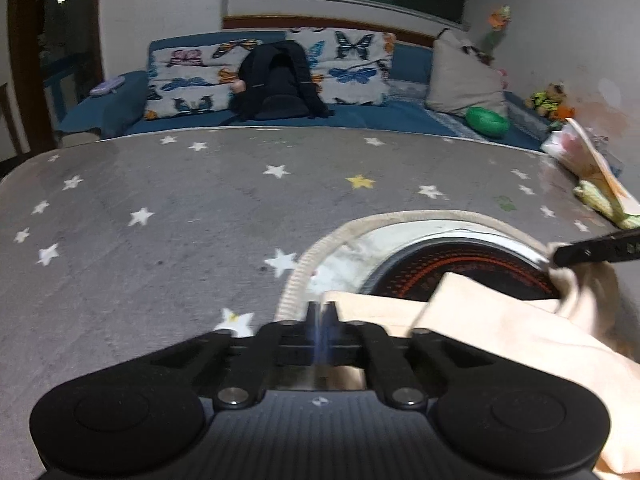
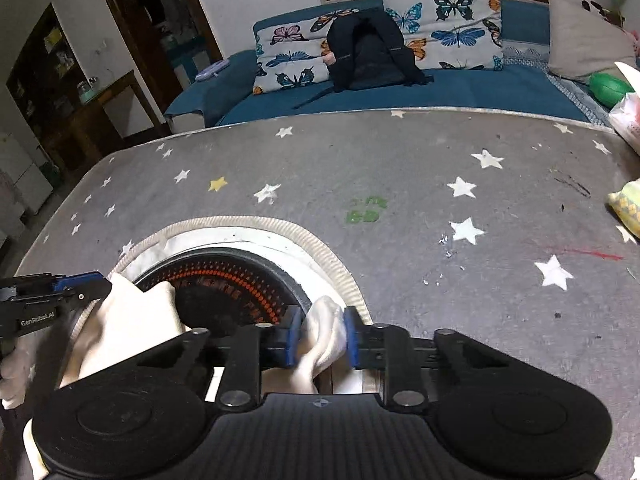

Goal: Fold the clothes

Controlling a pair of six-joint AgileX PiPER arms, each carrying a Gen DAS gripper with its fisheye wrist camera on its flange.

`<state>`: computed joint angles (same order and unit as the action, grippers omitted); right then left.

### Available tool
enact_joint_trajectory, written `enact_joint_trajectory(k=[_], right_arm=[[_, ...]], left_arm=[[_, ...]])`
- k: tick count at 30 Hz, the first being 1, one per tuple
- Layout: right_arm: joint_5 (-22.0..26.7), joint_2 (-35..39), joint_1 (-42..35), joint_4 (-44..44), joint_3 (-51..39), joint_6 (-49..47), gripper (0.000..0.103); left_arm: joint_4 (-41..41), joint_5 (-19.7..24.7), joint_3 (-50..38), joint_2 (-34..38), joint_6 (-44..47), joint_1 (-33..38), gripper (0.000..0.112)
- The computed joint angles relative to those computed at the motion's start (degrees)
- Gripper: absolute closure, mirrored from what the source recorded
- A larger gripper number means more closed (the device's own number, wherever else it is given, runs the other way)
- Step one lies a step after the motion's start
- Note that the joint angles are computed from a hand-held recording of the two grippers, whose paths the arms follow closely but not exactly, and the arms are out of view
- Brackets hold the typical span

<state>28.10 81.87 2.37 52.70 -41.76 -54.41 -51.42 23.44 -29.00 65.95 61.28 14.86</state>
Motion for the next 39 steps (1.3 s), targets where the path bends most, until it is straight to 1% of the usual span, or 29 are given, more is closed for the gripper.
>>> enact_joint_trajectory(k=[2,3,6,8,9,10,11,12,13,14,15,16,17,18,19,20,22,24,25,26,29,31,33,36,37,39], right_arm=[[-0.65,-1.65,0.20,0.71,0.47,-0.89,0.090],[-0.85,-2.71,0.07,2.00,0.86,-2.30,0.091],[-1.12,-7.17,-1.01,7.91,2.82,-7.86,0.092],[-1.05,-10.58,-2.36,14.34,4.68,-14.24,0.092],[-1.97,-11.58,-2.44,16.65,5.45,-16.43,0.093],[-3.35,-12.25,-2.24,18.86,6.17,-18.49,0.093],[-4.66,-12.96,-2.00,20.35,6.72,-19.81,0.093],[-6.03,-12.35,-1.43,19.54,6.47,-19.03,0.092],[-6.83,-10.85,-1.07,16.59,5.67,-15.95,0.090],[-7.37,-9.19,-0.86,13.44,4.79,-12.53,0.090],[-8.23,-8.45,-0.53,12.02,4.66,-11.40,0.089],[-7.65,-8.04,-0.90,12.67,4.61,-12.54,0.086],[-6.40,-7.64,-1.48,12.99,4.36,-13.23,0.082],[-5.30,-7.29,-1.95,13.43,4.17,-13.69,0.069],[-4.69,-6.68,-2.00,13.07,3.76,-13.45,0.058],[-4.71,-5.91,-1.45,12.06,3.16,-12.92,0.058],[-6.15,-4.33,0.37,10.14,2.60,-11.67,0.055],[-7.82,-2.16,2.37,7.05,1.79,-8.61,0.055],[-8.46,-1.13,2.98,7.07,1.71,-8.71,0.055],[-9.03,-0.10,3.41,7.98,1.77,-9.73,0.055],[-10.41,1.41,4.24,12.51,2.85,-14.78,0.055],[-11.88,1.17,5.30,12.98,3.43,-16.04,0.055],[-13.12,0.75,6.00,13.54,4.05,-17.43,0.055],[-15.33,0.46,6.47,13.73,4.63,-17.89,0.055],[-15.27,0.47,6.17,15.33,4.74,-19.58,0.055],[-16.73,0.41,7.02,14.39,4.75,-18.75,0.055]], left_arm=[[-2.66,-1.89,1.77,-2.64,2.80,-0.34,0.112],[-5.54,-1.37,2.43,-4.02,5.64,0.84,0.112],[-12.63,2.59,3.54,-8.88,12.22,6.93,0.112],[-18.44,6.92,4.12,-10.95,18.33,12.62,0.112],[-20.09,9.01,3.99,-11.21,19.93,15.31,0.112],[-19.97,9.58,3.45,-10.73,19.53,16.57,0.112],[-18.20,8.79,2.79,-9.96,17.45,16.10,0.112],[-16.01,8.25,2.17,-9.03,15.21,15.41,0.112],[-14.60,8.45,1.97,-8.39,14.27,14.98,0.112],[-13.80,8.78,2.13,-8.12,14.14,14.48,0.109],[-13.00,9.09,2.28,-7.83,14.01,13.97,0.107],[-12.22,9.39,2.43,-7.52,13.88,13.43,0.099],[-11.54,9.22,2.63,-7.29,13.63,12.61,0.088],[-10.96,7.74,2.91,-6.98,12.85,10.76,0.082],[-10.26,5.84,3.04,-6.52,11.57,8.58,0.074],[-9.50,4.18,3.14,-6.04,10.08,6.49,0.071],[-8.27,0.86,3.29,-4.35,7.29,2.30,0.071],[-8.74,-1.38,3.59,-2.78,7.44,-0.22,0.072],[-9.09,-2.46,3.72,-1.95,7.62,-1.43,0.081],[-9.50,-3.51,3.82,-1.09,7.87,-2.62,0.100],[-14.56,-5.24,4.94,-1.15,12.90,-3.51,0.106],[-17.71,-4.53,5.60,-2.82,15.56,-1.77,0.107],[-21.74,-3.18,6.40,-5.76,18.52,1.57,0.107],[-28.49,-3.67,7.87,-9.14,24.20,4.74,0.107],[-28.12,-3.85,7.73,-9.17,23.97,5.20,0.107],[-21.52,-3.95,6.07,-6.68,18.82,4.88,0.106]])
